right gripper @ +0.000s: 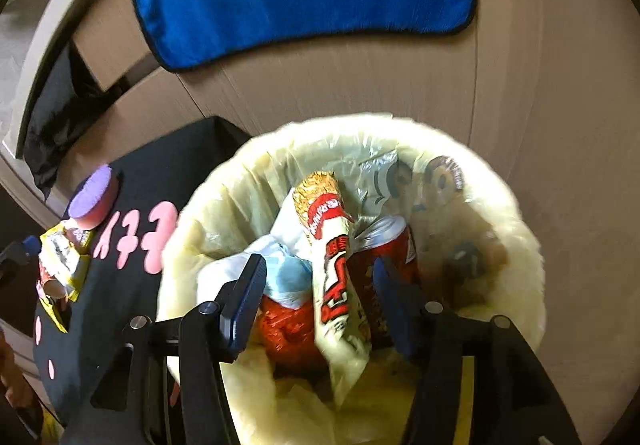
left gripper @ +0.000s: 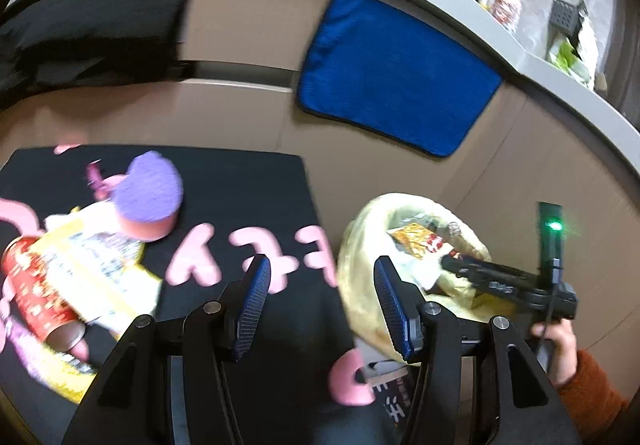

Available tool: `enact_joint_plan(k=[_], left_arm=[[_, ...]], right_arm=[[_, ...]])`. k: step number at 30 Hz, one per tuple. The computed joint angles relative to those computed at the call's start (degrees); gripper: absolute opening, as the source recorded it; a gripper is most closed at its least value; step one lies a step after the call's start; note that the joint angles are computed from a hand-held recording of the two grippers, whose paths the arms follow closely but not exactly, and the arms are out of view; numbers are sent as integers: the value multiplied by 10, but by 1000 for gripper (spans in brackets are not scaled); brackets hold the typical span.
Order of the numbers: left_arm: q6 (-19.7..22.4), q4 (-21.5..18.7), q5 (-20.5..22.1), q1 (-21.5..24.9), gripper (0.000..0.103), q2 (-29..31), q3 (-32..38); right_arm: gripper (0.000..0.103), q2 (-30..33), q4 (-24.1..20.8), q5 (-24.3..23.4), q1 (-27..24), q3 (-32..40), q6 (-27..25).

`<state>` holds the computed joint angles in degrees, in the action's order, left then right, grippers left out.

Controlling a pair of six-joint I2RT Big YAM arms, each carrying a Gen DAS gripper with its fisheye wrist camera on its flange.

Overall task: Collect trash
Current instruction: 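Move both tools back over the remaining trash on the table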

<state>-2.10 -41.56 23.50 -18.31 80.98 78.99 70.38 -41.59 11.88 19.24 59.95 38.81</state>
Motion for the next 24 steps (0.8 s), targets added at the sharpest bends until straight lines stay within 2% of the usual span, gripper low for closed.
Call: enact_joint_plan(k=[7,12,19,24], left_arm=[[-15,15,22,80,55,-48,-53],[-18,20,31,150,55,-72,-75],[-26,26,43,261,55,-76,-91],[-42,22,63,302,55,-55,-86]], right_arm=[[54,-35,-49,134,80,29,1],[54,-35,-40,201,139,61,-9],[54,27,16,164,192,127,-33],[54,87,22,131,213,176,-41]])
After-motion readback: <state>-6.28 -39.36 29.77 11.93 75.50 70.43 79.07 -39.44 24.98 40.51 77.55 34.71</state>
